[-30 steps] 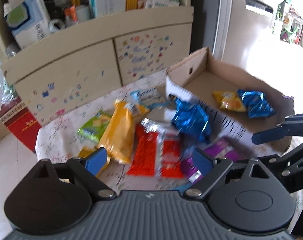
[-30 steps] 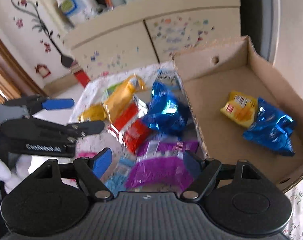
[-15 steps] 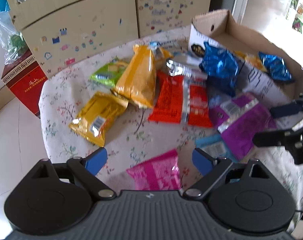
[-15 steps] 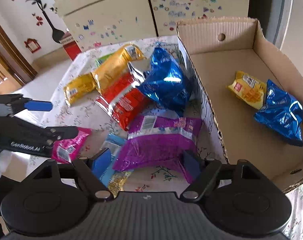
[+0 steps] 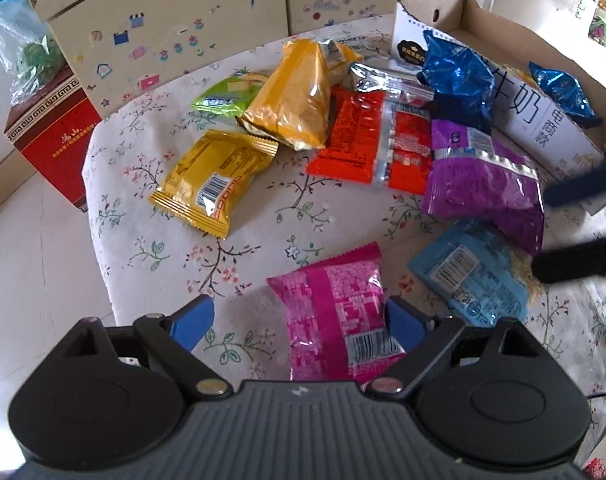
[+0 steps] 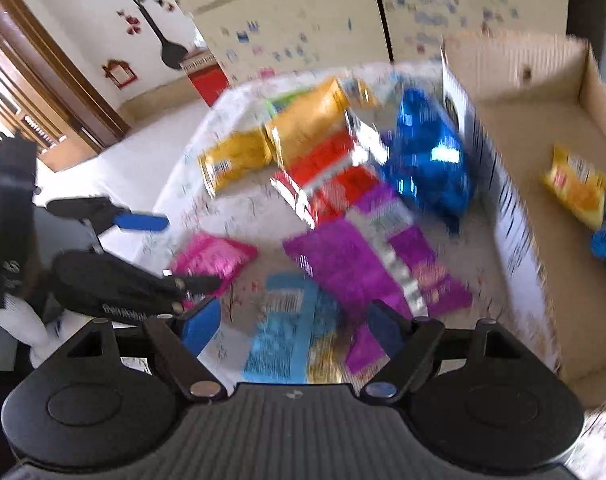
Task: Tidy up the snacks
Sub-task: 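Return both tools to the snack pile on the table, then grasp the pink packet with the left gripper while the right gripper grasps the purple packet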
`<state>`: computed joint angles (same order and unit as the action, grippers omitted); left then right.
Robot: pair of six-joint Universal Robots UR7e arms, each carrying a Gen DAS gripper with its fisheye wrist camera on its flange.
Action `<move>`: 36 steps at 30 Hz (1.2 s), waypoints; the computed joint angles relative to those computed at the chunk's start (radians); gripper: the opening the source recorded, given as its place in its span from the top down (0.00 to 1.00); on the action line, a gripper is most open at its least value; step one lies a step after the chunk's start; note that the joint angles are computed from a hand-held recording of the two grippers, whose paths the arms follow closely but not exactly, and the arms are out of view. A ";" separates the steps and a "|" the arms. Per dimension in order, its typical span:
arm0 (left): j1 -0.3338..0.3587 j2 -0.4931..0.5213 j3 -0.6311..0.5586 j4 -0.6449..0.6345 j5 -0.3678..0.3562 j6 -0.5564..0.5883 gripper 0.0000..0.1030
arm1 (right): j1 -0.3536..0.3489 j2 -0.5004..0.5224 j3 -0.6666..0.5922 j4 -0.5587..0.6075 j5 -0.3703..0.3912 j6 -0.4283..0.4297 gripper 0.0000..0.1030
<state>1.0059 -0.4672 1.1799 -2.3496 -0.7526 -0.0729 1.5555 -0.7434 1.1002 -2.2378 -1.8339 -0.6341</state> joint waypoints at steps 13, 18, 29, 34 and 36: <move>0.016 0.011 -0.013 0.031 -0.034 -0.050 0.09 | 0.016 0.100 -0.096 -0.102 -0.132 -0.090 0.11; 0.019 0.020 -0.018 0.024 -0.020 -0.042 0.04 | 0.016 0.133 -0.126 -0.103 -0.172 -0.123 0.05; 0.031 0.023 -0.025 0.014 -0.043 -0.026 0.00 | 0.021 0.173 -0.139 -0.084 -0.271 -0.121 0.08; 0.029 0.018 -0.006 -0.018 -0.040 -0.027 0.00 | 0.022 0.170 -0.130 -0.104 -0.269 -0.114 0.18; 0.028 0.017 -0.003 -0.019 -0.038 -0.031 0.00 | 0.023 0.168 -0.124 -0.118 -0.268 -0.123 0.27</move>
